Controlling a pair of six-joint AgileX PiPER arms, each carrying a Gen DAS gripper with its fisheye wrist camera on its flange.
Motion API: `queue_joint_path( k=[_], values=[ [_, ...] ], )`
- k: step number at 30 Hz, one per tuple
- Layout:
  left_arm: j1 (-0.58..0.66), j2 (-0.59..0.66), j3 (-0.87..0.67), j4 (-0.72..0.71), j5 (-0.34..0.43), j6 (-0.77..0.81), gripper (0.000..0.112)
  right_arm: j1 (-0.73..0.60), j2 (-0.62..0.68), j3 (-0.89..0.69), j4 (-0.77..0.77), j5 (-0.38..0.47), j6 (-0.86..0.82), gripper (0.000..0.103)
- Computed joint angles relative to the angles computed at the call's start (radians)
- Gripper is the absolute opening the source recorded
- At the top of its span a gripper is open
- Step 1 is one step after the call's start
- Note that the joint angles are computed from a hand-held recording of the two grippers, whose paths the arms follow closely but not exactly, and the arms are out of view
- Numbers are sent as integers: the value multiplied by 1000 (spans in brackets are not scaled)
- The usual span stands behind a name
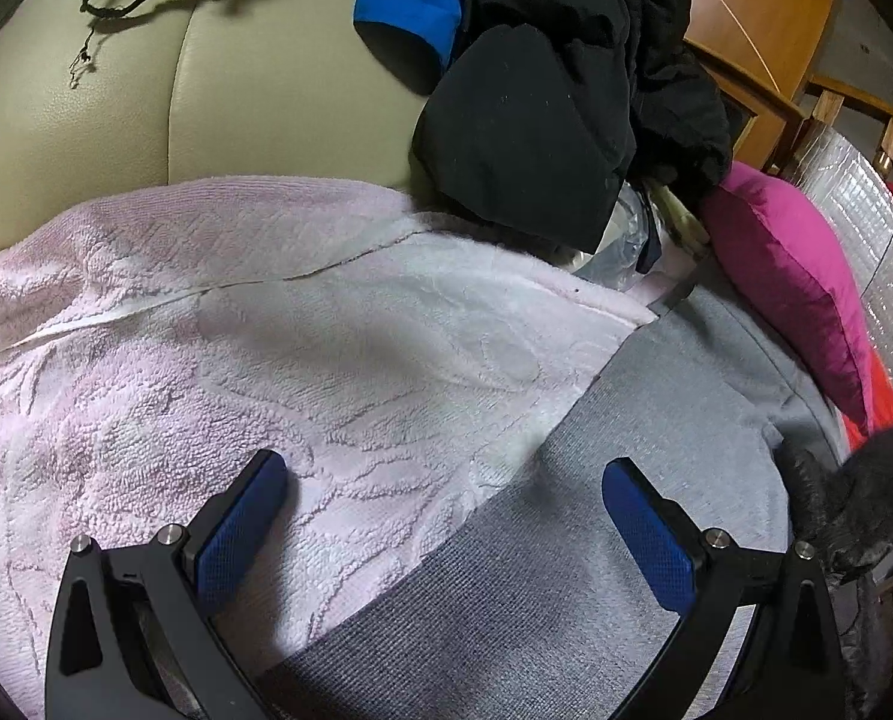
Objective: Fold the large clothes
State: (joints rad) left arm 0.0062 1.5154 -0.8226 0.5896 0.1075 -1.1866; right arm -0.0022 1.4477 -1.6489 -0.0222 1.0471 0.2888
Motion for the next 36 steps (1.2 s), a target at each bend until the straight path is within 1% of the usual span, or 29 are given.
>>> queue_joint_path(
  k=[2,5,7,8,11,14,15,17,19,20,22,23,25,26,28,29,30,31,32,34,36],
  values=[
    [-14,13,-18,48,21,-49,103,-114,-35,80,58,-26,-92,11],
    [-26,30,-40,73,43,-75,103,-272,-73,176,155,-45,-242,11],
    [-35,43,-57,79,60,-79,103,-342,-77,221,196,-56,-318,11],
    [-39,50,-66,85,69,-85,103,-343,-76,248,195,-73,-321,11],
    [-49,67,-90,81,94,-76,103,-425,-84,321,262,-95,-415,11],
    [-66,100,-148,15,162,2,103,-455,-92,379,290,-114,-469,11],
    [-77,117,-184,-20,211,47,103,-470,-88,390,312,-119,-493,11],
    [-102,151,-277,-93,342,148,103,-499,-100,418,361,-121,-533,11],
    [-129,176,-378,-136,474,213,103,-528,-106,424,412,-112,-587,11],
    [-143,162,-398,-145,502,209,103,-544,-111,416,442,-94,-615,11],
    [-172,107,-414,-207,484,218,103,-572,-123,398,500,-59,-656,11],
    [-202,84,-447,-271,488,248,103,-584,-130,383,528,-39,-674,11],
    [-258,68,-507,-471,461,369,103,-593,-135,355,564,-12,-688,11],
    [-280,79,-538,-571,456,439,103,-592,-139,342,571,-2,-687,11],
    [-360,146,-629,-771,451,559,103,-592,-145,315,588,19,-690,11],
    [-378,183,-666,-864,459,616,103,-594,-149,302,596,30,-692,11],
    [-407,241,-725,-922,475,633,103,-596,-150,296,602,34,-695,11],
    [-430,289,-771,-939,478,615,103,-605,-152,286,611,45,-701,11],
    [-451,325,-809,-917,482,576,103,-615,-154,275,618,57,-708,11],
    [-472,434,-938,-896,537,505,103,-638,-157,260,631,79,-722,11],
    [-478,512,-1033,-874,592,451,103,-667,-161,250,646,102,-749,11]
  ],
)
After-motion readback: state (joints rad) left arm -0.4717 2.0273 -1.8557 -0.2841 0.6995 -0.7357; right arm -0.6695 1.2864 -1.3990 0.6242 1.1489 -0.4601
